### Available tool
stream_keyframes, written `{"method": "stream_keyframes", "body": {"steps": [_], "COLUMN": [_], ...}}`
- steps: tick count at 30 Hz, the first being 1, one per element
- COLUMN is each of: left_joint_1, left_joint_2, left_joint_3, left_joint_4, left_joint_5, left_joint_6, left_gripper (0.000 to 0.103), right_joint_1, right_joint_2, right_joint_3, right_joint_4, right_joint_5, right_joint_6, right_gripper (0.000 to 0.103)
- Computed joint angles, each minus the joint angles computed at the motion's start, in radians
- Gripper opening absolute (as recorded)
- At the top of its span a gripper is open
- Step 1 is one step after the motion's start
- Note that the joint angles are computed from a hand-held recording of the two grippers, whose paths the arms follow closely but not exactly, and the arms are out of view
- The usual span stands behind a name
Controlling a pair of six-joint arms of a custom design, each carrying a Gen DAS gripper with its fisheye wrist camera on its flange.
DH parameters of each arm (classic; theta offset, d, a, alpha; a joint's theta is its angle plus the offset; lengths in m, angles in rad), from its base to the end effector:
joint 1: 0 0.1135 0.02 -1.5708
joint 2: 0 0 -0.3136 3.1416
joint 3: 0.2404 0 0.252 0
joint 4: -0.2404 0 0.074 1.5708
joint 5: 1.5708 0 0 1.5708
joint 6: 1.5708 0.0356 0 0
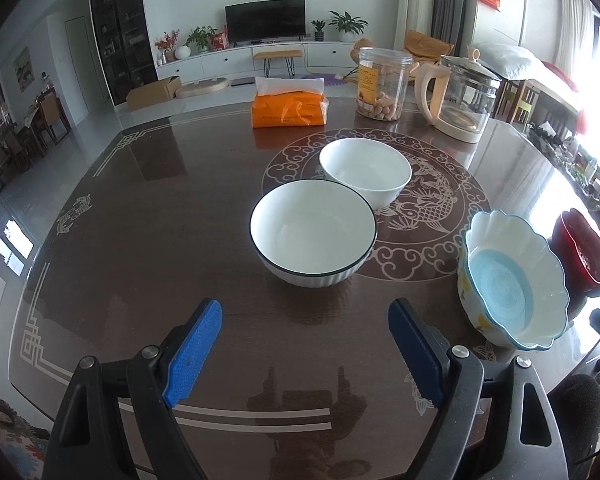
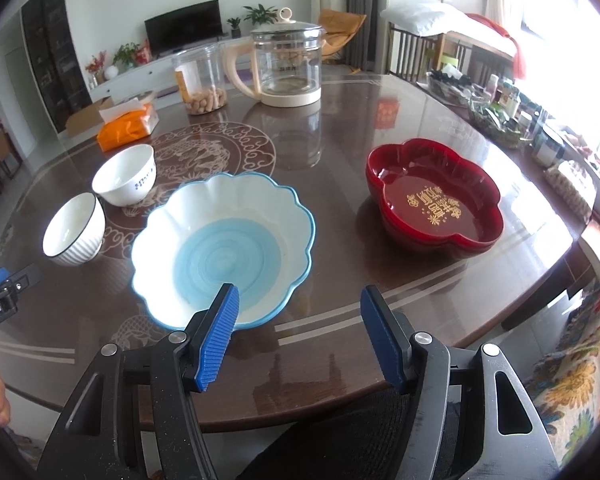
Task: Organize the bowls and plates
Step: 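Move the left tool toward the white black-rimmed bowl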
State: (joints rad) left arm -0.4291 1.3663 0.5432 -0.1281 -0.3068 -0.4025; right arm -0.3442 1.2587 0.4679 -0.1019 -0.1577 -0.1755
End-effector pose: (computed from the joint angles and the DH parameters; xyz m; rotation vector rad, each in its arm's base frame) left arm 0.2131 -0.0857 0.1940 -0.0889 2.4579 0.0298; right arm 0.1967 -0.0646 0.1951 0.1383 2.4446 -0.0349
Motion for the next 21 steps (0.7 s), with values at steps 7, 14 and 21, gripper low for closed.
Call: {"method": "stream_keyframes", "body": {"steps": [7, 14, 21], "left_joint_1": [0.205, 0.425, 0.532], "left_joint_2": [-0.059, -0.021, 0.080], "left_joint_3": [-0.024, -0.002, 0.097], "left_joint_4": [-0.007, 0.001, -0.032], "left_joint_5": [0.101, 0.309, 0.417], "left_joint_6": [0.066, 0.134, 0.217], "left_gripper": [0.085, 0.085, 0.085], "right_joint_1": [0.043, 0.134, 0.248], "right_joint_2": [-0.002, -0.033, 0.006], "right_joint_3": [-0.009, -0.009, 0.047], "right_joint_4": [0.006, 0.004, -0.019], "right_joint_5": [0.015, 0.049, 0.061], "right_joint_6": [0.015, 0.031, 0.058], "right_gripper": [0.067, 0.067, 0.067]}}
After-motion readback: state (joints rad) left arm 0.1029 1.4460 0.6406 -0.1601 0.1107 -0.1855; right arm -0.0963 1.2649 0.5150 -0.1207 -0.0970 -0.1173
